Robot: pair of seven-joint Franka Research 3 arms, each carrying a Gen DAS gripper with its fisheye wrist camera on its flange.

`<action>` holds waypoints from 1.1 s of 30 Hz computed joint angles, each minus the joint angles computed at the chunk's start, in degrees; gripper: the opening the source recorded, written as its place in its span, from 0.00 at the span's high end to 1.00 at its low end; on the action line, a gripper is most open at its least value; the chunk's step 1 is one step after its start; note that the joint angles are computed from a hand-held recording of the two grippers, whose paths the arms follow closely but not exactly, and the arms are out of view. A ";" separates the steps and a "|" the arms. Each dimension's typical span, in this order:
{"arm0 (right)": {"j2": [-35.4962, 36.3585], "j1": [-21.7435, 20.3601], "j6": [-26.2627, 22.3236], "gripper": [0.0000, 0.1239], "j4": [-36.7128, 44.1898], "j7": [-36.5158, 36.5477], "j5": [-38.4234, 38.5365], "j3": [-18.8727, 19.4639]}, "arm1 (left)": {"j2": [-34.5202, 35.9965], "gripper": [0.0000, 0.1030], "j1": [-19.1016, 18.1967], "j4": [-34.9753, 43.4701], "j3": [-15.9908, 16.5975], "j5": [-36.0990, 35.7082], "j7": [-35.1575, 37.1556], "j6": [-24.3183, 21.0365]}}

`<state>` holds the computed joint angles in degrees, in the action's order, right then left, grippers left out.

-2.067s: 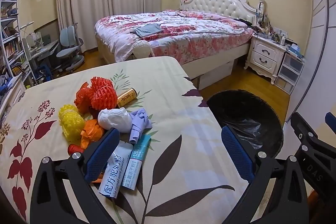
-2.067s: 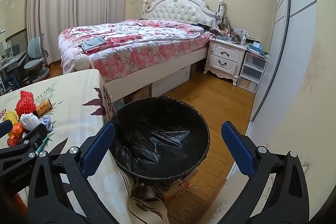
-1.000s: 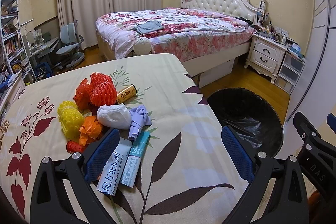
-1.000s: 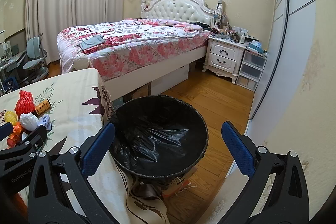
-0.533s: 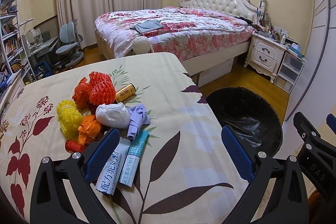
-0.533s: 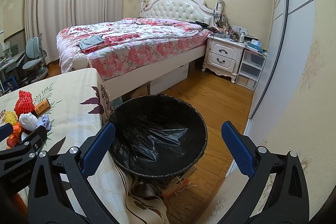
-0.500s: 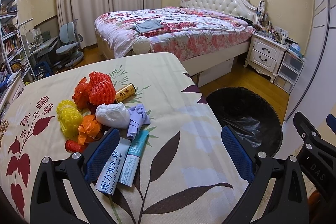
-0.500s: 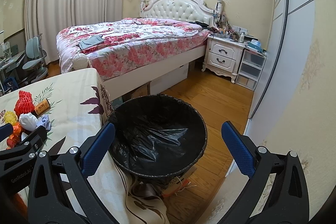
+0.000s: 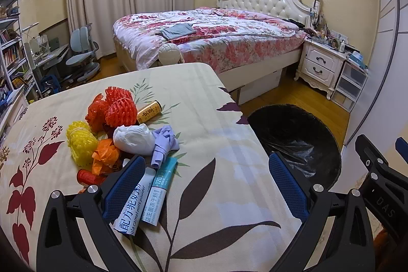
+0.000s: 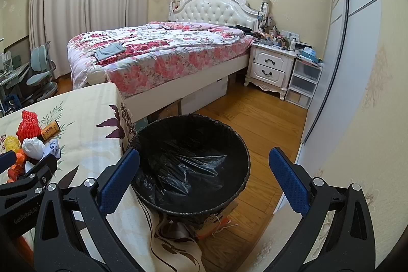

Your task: Collect trash

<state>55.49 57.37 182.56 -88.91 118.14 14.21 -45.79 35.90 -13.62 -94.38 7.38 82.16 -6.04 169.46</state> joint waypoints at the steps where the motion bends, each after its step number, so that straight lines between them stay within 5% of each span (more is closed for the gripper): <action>1: -0.01 -0.08 0.02 0.20 0.01 -0.03 0.02 0.07 | 0.00 0.06 -0.06 -0.02 0.02 0.00 -0.03 -0.06; 17: -2.06 -1.35 1.09 0.20 -2.28 -2.52 1.22 2.17 | 0.19 0.07 -0.15 -0.36 -0.29 -3.35 3.49 0.76; 22: -1.97 -1.28 0.19 0.20 -1.58 -2.29 1.06 2.05 | -0.05 0.18 -0.86 -0.84 0.54 -4.26 3.96 0.79; 25: -2.33 -2.21 -0.04 0.23 -0.94 -2.74 0.59 3.37 | -0.56 0.18 -1.30 -1.65 1.17 -3.67 2.94 0.65; 27: -2.69 -2.88 -0.37 0.33 -0.52 -2.91 0.06 4.45 | -1.12 0.19 -1.15 -2.40 1.33 -3.19 2.15 0.58; 33: -3.57 -6.98 -1.88 0.34 3.03 -3.92 -3.14 10.30 | -3.76 0.19 1.15 -5.03 0.97 -1.84 0.69 -1.11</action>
<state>51.92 50.39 180.68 -85.88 114.21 11.08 -35.49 32.14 -12.47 -99.41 8.35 80.32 -5.35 168.35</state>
